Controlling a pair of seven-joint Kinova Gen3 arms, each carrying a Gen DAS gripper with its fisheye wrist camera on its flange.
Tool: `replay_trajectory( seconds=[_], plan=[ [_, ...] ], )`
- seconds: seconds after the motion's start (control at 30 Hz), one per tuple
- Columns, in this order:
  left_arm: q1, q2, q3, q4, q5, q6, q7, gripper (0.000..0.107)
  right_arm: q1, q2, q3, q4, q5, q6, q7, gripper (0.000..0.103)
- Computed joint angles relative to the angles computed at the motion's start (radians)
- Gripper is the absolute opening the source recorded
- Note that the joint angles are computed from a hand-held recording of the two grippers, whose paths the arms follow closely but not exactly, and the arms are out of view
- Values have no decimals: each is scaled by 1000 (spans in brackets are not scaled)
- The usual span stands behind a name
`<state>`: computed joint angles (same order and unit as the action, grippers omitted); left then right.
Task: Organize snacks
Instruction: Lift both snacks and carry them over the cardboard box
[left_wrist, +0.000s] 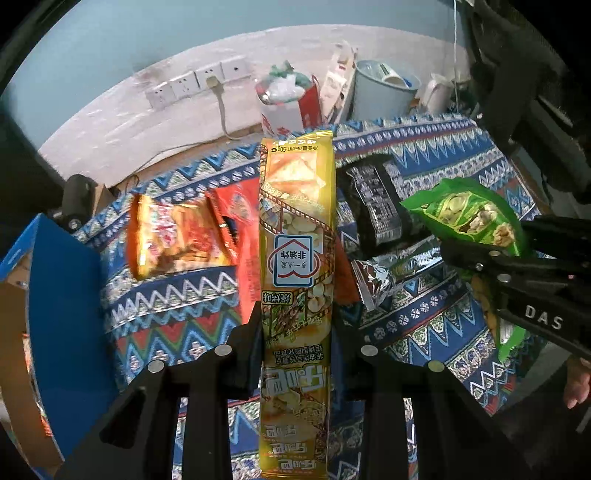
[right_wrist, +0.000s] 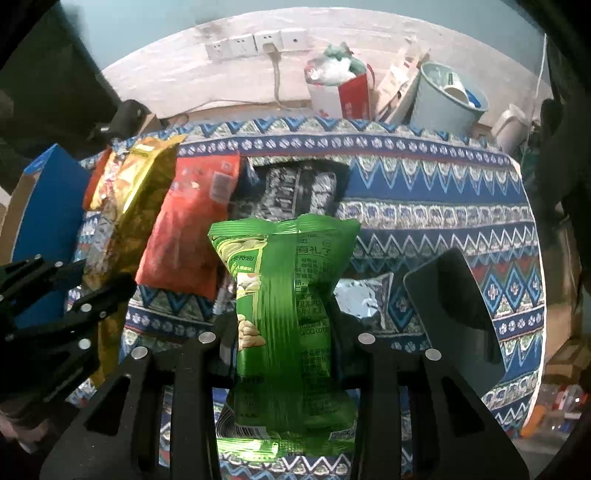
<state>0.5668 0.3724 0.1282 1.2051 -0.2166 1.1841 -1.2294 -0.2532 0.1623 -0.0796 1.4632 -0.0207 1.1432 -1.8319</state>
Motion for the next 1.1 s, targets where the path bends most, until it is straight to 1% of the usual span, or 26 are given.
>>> replay_trajectory(
  seconds=[0.2,0.3,0.53,0.73,0.83,1.1],
  plan=[
    [-15,-68,-11,49,-29,-31,31,31,-26,2,-10,-42,17,4,-18,35],
    [-49,-99,-6,69,-11,-43,29,31,-37,4,-15,-62,14,0,-22,35],
    [-102,-166,-2,116,-13,-61,50,31,-96,22,-33,-135,47,1,-46,35],
    [-170,-229,0,158,14,-74,39,31,-135,60,-44,-212,33,15,-48,35],
    [-200,-258,-1,179,14,-81,42,31,-166,83,-47,-253,47,27,-58,35],
    [-285,-335,-10,238,22,-105,48,31,-225,153,-52,-370,40,59,-56,35]
  ],
)
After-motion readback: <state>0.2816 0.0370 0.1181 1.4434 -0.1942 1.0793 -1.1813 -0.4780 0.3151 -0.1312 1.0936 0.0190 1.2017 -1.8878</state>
